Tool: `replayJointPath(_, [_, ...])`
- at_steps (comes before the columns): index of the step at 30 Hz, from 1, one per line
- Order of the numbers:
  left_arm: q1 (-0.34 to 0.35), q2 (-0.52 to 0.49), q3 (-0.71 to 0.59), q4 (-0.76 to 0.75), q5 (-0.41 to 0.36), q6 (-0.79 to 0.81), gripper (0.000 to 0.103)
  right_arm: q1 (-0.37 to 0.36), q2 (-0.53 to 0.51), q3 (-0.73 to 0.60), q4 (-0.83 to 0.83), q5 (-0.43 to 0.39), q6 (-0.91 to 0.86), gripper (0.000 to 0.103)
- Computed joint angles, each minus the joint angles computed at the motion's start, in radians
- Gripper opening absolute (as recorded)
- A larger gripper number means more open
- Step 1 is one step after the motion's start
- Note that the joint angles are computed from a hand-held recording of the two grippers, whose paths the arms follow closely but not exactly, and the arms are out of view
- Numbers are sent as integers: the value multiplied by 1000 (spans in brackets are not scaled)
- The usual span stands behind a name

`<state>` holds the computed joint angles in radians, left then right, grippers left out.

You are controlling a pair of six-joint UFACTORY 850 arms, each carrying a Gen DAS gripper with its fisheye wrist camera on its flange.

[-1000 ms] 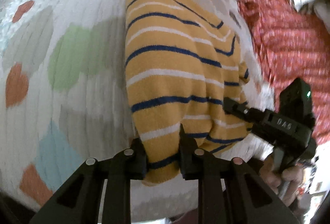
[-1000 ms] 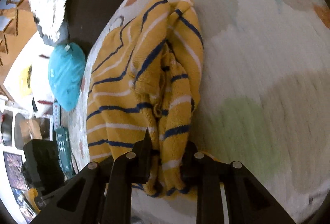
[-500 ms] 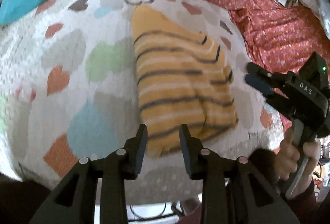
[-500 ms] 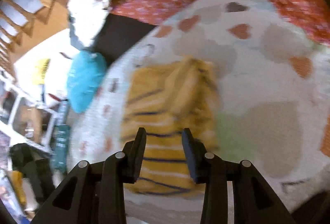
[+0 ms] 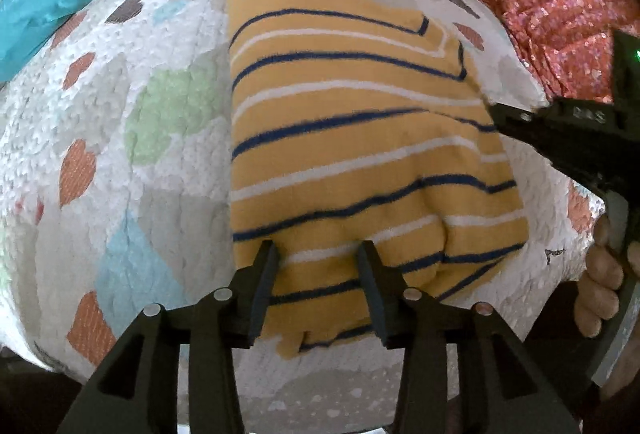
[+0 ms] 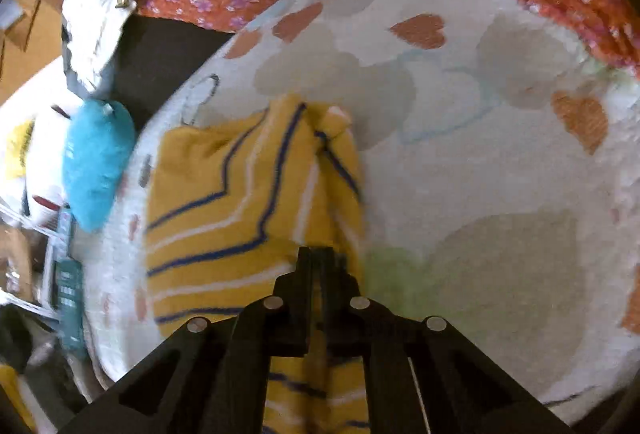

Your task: Fold small clothes

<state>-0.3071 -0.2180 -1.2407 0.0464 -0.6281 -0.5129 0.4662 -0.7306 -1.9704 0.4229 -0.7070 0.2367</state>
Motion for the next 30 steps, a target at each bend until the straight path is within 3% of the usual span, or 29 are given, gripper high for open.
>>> replayJointPath(1, [-1,6,7,3,-4,-7,41,-3,25,36,-7,13,14,21])
replayJointPath(5, [-10,60,50,-2,-8,-42,41,-16,164,231,121,124,-148,29])
replayJointPath(9, [54,106,76,-180,55,50,42,-25,200,278,258,143,-322,64])
replayJointPath(12, [125,74,28,-309,77,142,53,-42,176,252,310,165,-344,93])
replayJointPath(13, [142,55,3,-328,81,167,55,-52,161,239,346,163,-360,94])
replayJointPath(15, [167,8,-52,-317,90,180,59,-69,93,166,385,139,-330,94])
replayJointPath(17, [195,-52,-105,-433,78,310,69,-88,5,73,458,86,-328,94])
replayJointPath(21, [225,-168,-187,-711,-15,564,71,-96,-124,-70,548,9,-309,94])
replayJointPath(23, [214,-216,-230,-707,-34,567,74,-81,-203,-185,495,-46,-243,95])
replayJointPath(24, [210,-230,-247,-687,-45,553,73,-72,-240,-247,466,-82,-228,91])
replayJointPath(25, [205,-233,-256,-664,-43,527,67,-61,-262,-293,413,-96,-203,79])
replayJointPath(26, [203,-227,-258,-660,-42,516,58,-53,-268,-315,395,-98,-210,61])
replayJointPath(27, [203,-218,-259,-657,-45,515,54,-49,-301,-378,419,-141,-209,49])
replayJointPath(29, [209,-210,-278,-642,-66,509,43,-47,-318,-439,431,-158,-201,39])
replayJointPath(30, [214,-209,-291,-633,-75,504,43,-48,-326,-464,457,-163,-221,35])
